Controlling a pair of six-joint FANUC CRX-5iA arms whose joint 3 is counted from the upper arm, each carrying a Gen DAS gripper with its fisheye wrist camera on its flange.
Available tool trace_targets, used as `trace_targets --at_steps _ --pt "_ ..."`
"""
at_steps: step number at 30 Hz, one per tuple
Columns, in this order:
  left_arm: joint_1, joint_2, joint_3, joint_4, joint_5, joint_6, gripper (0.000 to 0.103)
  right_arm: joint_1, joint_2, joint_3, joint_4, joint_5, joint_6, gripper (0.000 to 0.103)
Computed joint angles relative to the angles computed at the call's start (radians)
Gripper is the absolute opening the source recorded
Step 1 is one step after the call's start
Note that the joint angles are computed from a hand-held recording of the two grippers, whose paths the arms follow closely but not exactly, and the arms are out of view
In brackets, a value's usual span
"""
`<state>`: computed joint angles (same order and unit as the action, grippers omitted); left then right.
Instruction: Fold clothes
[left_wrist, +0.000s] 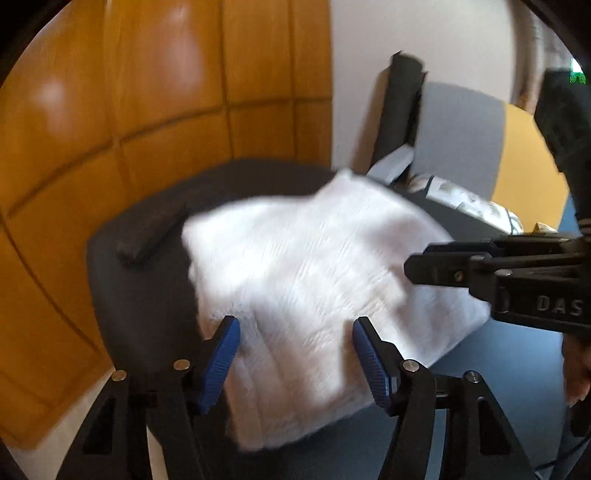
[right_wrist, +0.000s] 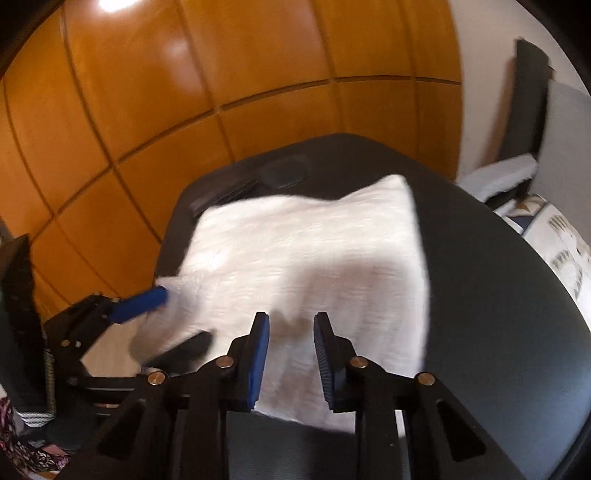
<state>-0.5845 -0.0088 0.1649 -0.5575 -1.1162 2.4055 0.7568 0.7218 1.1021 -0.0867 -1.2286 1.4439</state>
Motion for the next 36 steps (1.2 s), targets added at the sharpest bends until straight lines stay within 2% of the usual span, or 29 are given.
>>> trace_targets --at_steps 2,3,6,9,12,13,14,16,22,25,26,27,30,36 --pt "0.040 -0.015 -0.044 0.066 0.030 0.010 0.065 0.022 0.061 0.080 0.077 -0.098 0.017 0.025" --pt "0.059 -0.023 -0.066 0.100 0.044 0.013 0.065 0.031 0.068 0.074 0.119 -0.119 0.023 0.022" --pt "0.103 -0.047 -0.133 0.180 0.102 0.027 0.069 0.017 -0.022 -0.122 0.109 -0.033 -0.004 0.022" --pt "0.126 -0.068 -0.187 0.220 0.168 0.051 0.071 0.003 -0.077 -0.220 0.078 0.052 -0.065 0.022" --pt "0.111 -0.051 -0.152 0.205 0.123 0.065 0.071 0.025 -0.073 -0.213 0.126 0.044 -0.103 0.027" --pt "0.111 -0.051 -0.145 0.210 0.110 0.073 0.071 0.034 -0.094 -0.244 0.143 0.057 -0.130 0.031" --pt "0.105 -0.055 -0.138 0.208 0.092 0.093 0.071 0.043 -0.117 -0.277 0.160 0.071 -0.160 0.039" --pt "0.079 -0.059 -0.111 0.180 0.034 0.149 0.074 0.061 -0.161 -0.338 0.196 0.096 -0.222 0.041" --pt "-0.070 -0.071 -0.045 0.042 -0.126 0.274 0.081 0.103 -0.305 -0.526 0.245 0.153 -0.388 0.056" --pt "-0.153 -0.068 -0.005 -0.035 -0.209 0.303 0.086 0.132 -0.362 -0.602 0.316 0.152 -0.496 0.072" --pt "-0.175 -0.066 0.009 -0.058 -0.233 0.316 0.087 0.140 -0.372 -0.616 0.335 0.151 -0.519 0.082" --pt "-0.197 -0.063 0.024 -0.082 -0.258 0.328 0.091 0.149 -0.381 -0.629 0.351 0.150 -0.541 0.085" --pt "-0.250 -0.062 0.058 -0.131 -0.316 0.362 0.098 0.182 -0.429 -0.696 0.423 0.174 -0.587 0.085" --pt "-0.315 -0.064 0.097 -0.183 -0.380 0.403 0.098 0.236 -0.445 -0.740 0.539 0.162 -0.611 0.085"
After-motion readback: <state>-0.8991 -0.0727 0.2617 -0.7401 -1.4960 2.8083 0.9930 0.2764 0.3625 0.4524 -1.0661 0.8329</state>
